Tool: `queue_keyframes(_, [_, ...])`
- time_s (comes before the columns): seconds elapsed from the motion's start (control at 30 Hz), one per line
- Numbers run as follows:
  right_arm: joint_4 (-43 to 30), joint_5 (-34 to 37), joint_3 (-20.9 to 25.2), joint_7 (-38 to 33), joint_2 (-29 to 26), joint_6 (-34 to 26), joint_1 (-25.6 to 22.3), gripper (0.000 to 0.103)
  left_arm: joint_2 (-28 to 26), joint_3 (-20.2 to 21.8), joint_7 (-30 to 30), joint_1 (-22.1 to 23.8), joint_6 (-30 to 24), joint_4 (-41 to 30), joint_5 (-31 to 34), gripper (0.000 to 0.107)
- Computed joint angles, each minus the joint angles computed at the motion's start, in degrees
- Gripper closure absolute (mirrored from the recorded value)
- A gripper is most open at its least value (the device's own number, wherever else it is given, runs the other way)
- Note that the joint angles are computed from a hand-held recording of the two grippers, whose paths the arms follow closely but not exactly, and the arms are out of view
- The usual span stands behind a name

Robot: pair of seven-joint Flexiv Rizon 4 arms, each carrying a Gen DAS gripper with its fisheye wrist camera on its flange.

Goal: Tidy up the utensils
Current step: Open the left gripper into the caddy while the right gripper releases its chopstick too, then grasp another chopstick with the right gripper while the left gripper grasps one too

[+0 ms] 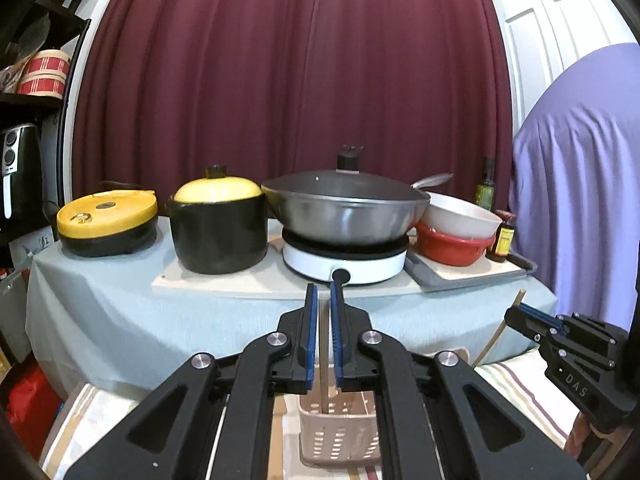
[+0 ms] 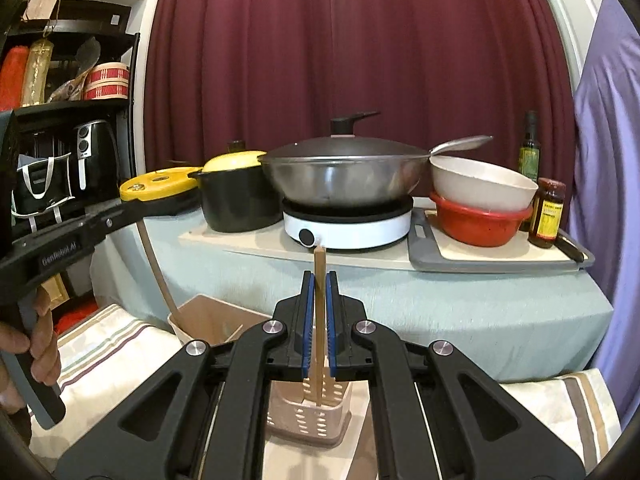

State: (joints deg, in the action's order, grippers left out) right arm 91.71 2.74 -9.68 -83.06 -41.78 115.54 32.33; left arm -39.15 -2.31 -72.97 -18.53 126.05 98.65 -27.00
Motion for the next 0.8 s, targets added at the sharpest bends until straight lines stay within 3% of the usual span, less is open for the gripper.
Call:
queue_keyframes(0.03, [0.26,0.74,-0.67,-0.08,0.07,0.08,0.68,0.091,0.13,-0.19,-0.21,0.15,0.04,0.41,0.32,0.09])
queue_keyframes(0.13, [2.0,3.88,-3.42,-1.14,1.0,1.31,3.44,0.063,0.78,-0.67,-1.12,0.57,0.56,1.83,1.33,0.067])
queue_keyframes(0.27, [5.62,9.67,-7.52,-4.71,3.25,2.92,7.82,0.054,2.27,0.21,-0.77,-0.56,3.16,5.05,1.27,0.052])
queue_keyframes(0.5, [15.92,18.22,-7.81,-11.47,9.15,6.55,11.39,0.053,6.62,-1.25,-4.91,0.81,6.45,15.75,3.68,0.048])
queue_keyframes(0.63, [22.73,23.82,-6.19,-15.87,11.65,9.08,12.88,0.053,7.9,-0.38,-5.72,-1.02,8.43,21.62,1.54,0.048])
queue_keyframes(0.8, [29.61,28.07,-0.28,-18.5,12.76,14.0,11.32,0.054,8.27,0.18,-6.1,-4.64,13.64,28.91,-3.42,0.048])
